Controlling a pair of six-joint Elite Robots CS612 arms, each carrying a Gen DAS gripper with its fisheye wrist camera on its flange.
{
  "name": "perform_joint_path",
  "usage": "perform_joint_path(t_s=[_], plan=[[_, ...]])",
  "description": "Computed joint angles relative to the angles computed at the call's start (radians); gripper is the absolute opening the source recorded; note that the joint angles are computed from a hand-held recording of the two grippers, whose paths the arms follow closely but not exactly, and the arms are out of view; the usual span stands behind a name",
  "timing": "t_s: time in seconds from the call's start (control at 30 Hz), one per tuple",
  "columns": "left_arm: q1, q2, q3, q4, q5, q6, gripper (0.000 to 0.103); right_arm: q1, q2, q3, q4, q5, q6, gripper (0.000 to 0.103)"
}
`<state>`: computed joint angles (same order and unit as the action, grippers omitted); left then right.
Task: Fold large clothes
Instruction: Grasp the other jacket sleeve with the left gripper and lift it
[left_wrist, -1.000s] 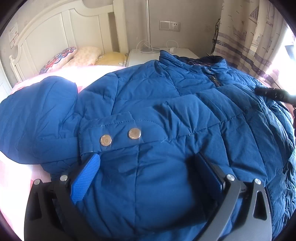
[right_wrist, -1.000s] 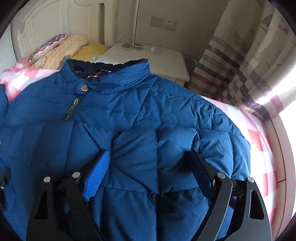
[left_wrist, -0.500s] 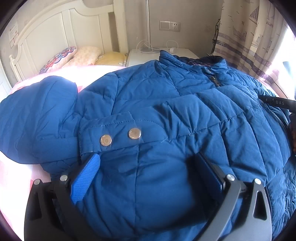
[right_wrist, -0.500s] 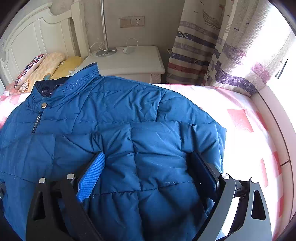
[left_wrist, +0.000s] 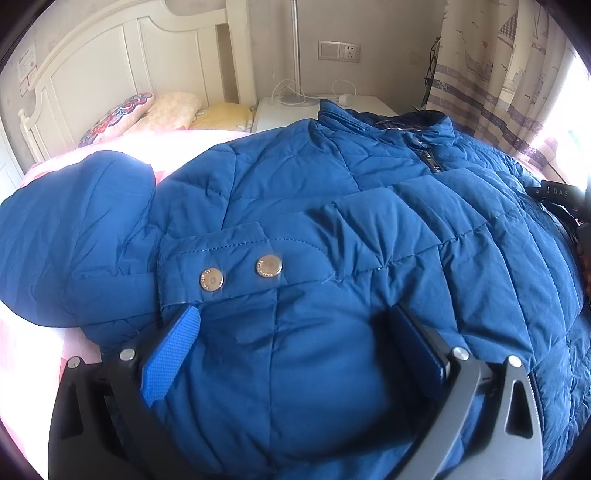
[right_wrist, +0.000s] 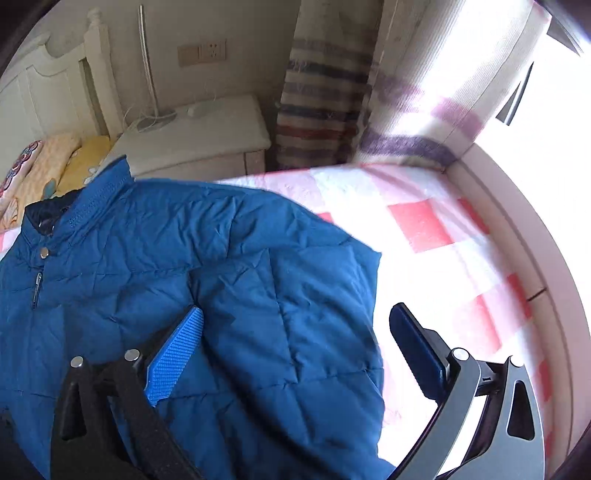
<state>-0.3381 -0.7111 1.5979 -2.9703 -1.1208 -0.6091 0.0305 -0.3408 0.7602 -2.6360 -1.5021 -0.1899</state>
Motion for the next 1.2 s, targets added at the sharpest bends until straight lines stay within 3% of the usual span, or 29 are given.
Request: perform_joint_path(t_s=[0.07,0.1,0.17,0.27,0.33,0.4,0.5,0.6,0.7,0.77,0.8,0.87,1.0,1.07,1.17,1.2], plan=[[0.0,0.0,0.0,0.001,0.0,0.0,0.101,-0.007,-0.071,0.15,-0.129,0.138,0.005,0.097],[0.0,0.0,0.0,0.0,0.0,0.0,0.101,-0.009,-0.1,0.205,-0.137,0.215,-0.032,0.097],[0.0,0.0,0.0,-0.001,-0.001,0.0,0.101,0.003,-0.149,0.296,-0.108,0.273,-0.161,0.097],[0.001,-0.001,0.004,-0.014,-0.007,-0.001,0.101,0.031,-0.196,0.396,-0.093,0.274,-0.286,0.098],[0.003,-0.002,0.009,-0.031,-0.014,-0.003,0.101,0.054,-0.203,0.452,-0.208,0.203,-0.316,0.098],[0.005,-0.003,0.018,-0.061,-0.021,-0.008,0.101,0.063,-0.198,0.469,-0.276,0.174,-0.315,0.098],[0.019,-0.009,0.059,-0.206,-0.072,-0.038,0.1,0.049,-0.197,0.448,-0.197,0.231,-0.286,0.099],[0.048,-0.031,0.124,-0.4,-0.113,-0.137,0.095,0.049,-0.203,0.461,-0.208,0.225,-0.288,0.098],[0.073,-0.071,0.227,-0.606,0.021,-0.334,0.096,0.049,-0.205,0.468,-0.222,0.218,-0.292,0.098],[0.105,-0.082,0.291,-0.733,0.058,-0.482,0.096,0.047,-0.205,0.465,-0.208,0.229,-0.287,0.099],[0.121,-0.09,0.318,-0.75,0.078,-0.542,0.095,0.047,-0.206,0.466,-0.207,0.23,-0.286,0.099],[0.154,-0.122,0.366,-0.677,0.129,-0.658,0.092,0.048,-0.206,0.466,-0.208,0.228,-0.286,0.099],[0.223,-0.137,0.436,-0.65,0.132,-0.89,0.069,0.047,-0.206,0.465,-0.205,0.231,-0.285,0.099],[0.254,-0.132,0.441,-0.662,0.111,-0.914,0.067,0.047,-0.206,0.466,-0.207,0.23,-0.285,0.099],[0.299,-0.112,0.414,-0.715,0.018,-0.852,0.067,0.047,-0.206,0.465,-0.207,0.231,-0.285,0.099],[0.31,-0.105,0.402,-0.725,-0.011,-0.84,0.06,0.047,-0.206,0.465,-0.207,0.231,-0.285,0.099]])
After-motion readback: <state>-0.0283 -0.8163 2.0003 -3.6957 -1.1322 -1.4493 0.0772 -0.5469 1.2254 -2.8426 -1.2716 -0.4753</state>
